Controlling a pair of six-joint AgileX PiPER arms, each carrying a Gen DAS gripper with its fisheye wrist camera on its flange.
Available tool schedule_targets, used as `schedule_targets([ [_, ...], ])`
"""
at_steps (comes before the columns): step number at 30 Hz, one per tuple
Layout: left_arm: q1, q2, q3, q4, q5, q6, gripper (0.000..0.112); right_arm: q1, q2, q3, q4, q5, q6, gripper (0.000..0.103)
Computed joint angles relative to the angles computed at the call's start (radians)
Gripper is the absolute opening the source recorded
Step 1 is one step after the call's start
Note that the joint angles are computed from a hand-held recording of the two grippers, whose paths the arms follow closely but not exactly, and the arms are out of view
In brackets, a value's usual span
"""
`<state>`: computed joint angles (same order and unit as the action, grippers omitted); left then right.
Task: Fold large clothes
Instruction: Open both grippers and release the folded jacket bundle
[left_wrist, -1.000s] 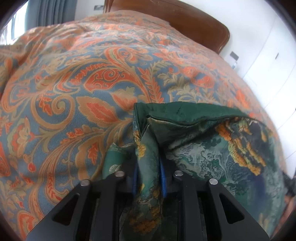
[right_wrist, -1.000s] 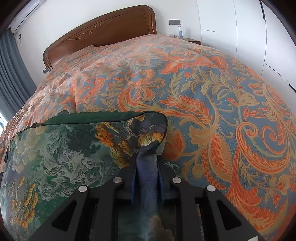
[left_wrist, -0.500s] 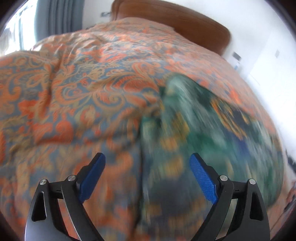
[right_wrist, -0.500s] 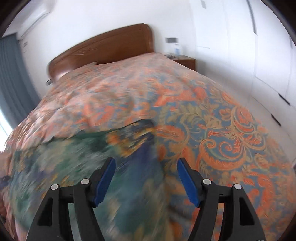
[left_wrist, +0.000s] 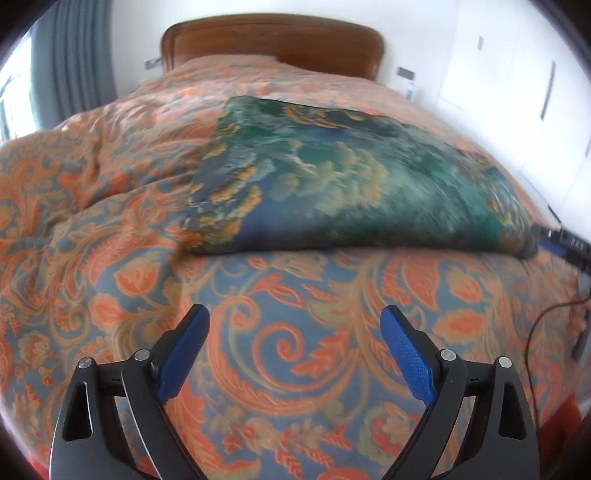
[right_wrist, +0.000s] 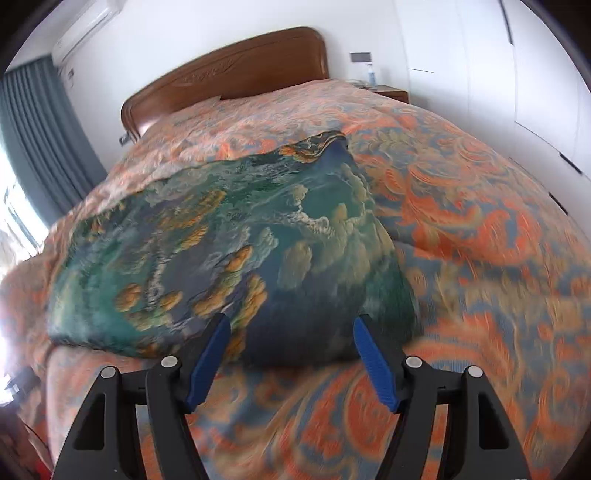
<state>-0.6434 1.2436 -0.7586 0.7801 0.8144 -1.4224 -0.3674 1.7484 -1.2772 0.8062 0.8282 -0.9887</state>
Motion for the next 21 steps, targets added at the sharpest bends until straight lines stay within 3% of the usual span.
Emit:
schedule_targets([
  [10,-0.073,0.02,-0.053,-0.02,-0.011,0.022,0.094,-0.036,-0.207,0.233,0.146,-0.004,-0.157,0.071],
  [13,0.038,0.056,-0.139,-0.136,-0.125,0.198,0.094,-0.073,-0.267,0.321,0.221,-0.008,-0.228,0.071],
  [15,0.093,0.125,-0.235,-0.204,-0.157,0.33,0.094,-0.108,-0.312,0.38,0.275,0.006,-0.281,0.071],
  [18,0.167,0.347,-0.474,-0.338,-0.162,0.629,0.099,-0.145,-0.353,0.432,0.327,0.031,-0.365,0.071],
  [21,0.227,0.577,-0.74,-0.428,-0.051,0.827,0.099,-0.171,-0.374,0.469,0.348,0.056,-0.456,0.071],
])
